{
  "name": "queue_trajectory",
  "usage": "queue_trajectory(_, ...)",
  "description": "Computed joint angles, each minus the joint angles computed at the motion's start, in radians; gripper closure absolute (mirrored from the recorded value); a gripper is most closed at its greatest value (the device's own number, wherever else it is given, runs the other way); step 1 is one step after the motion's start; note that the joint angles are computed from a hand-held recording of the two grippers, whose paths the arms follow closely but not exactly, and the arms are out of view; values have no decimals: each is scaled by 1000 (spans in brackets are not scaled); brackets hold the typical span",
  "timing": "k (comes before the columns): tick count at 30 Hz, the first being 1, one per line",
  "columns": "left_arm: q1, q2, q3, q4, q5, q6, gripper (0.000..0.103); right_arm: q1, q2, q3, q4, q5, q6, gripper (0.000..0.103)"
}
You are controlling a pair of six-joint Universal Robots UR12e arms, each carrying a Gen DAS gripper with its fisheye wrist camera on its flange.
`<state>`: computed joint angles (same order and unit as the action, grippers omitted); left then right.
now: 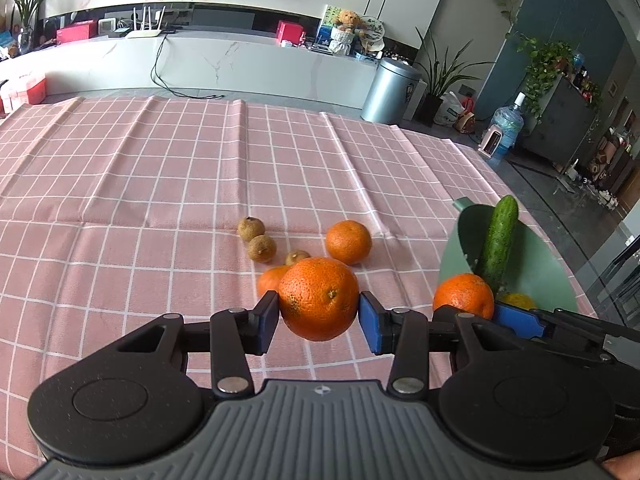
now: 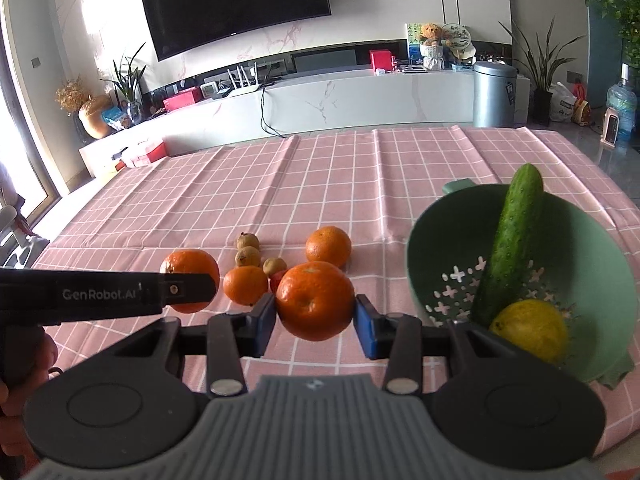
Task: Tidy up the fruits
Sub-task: 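Place the mandarin into the colander beside the cucumber, open left gripper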
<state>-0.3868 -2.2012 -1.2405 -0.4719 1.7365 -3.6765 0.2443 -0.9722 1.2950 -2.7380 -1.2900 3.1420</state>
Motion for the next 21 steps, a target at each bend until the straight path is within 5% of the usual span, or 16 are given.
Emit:
queue_trajectory(10,-26,-46,115,-9,-37,72,54,-42,-64,54,-21,-33,0,64)
queue_trajectory(21,-46,-162,322,-131,-117,164,54,-83,-77,46,44,-127,-55,64)
